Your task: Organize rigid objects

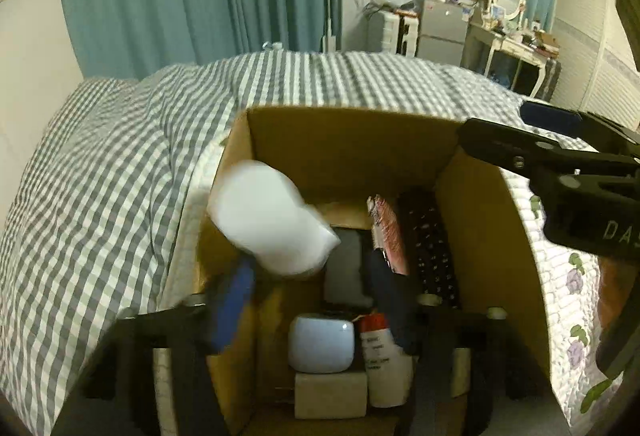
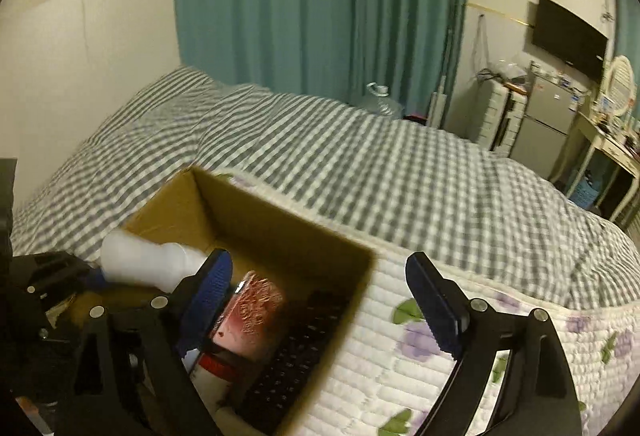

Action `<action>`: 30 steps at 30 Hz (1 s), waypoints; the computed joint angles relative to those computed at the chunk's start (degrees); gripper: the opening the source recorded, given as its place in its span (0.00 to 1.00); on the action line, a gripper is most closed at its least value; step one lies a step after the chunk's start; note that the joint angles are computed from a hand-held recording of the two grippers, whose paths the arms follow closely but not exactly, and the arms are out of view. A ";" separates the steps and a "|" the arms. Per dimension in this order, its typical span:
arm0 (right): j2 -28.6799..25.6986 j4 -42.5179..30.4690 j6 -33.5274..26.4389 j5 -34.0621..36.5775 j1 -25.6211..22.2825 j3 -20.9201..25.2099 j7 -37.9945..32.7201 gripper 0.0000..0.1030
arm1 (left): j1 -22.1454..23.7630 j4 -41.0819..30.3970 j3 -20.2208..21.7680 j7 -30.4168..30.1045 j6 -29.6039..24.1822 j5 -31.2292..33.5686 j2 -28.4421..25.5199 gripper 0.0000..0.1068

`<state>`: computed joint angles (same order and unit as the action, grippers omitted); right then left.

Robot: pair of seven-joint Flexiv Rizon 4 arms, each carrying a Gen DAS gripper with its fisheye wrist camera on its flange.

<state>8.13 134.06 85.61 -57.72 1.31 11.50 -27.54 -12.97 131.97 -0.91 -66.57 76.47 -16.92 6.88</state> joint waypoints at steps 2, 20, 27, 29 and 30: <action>2.27 1.08 -2.05 2.96 0.34 -0.04 -1.19 0.88 | -0.20 -0.17 -0.06 -0.33 -0.29 -0.27 0.50 0.60; 29.24 0.17 -24.10 25.57 3.04 7.14 -14.36 0.93 | -1.81 -2.27 0.83 -5.43 -2.15 3.97 17.23 0.67; 38.21 1.38 -26.00 28.69 2.39 9.76 -12.16 1.00 | -3.16 1.46 0.54 -6.94 3.86 5.70 24.10 0.68; 41.20 2.39 -26.04 29.07 1.19 10.58 -10.37 1.00 | -4.70 2.74 1.21 -7.46 4.85 5.02 25.38 0.69; 42.68 3.07 -25.90 29.14 0.75 10.88 -9.80 1.00 | -5.80 3.62 1.77 -7.61 5.35 4.47 26.09 0.69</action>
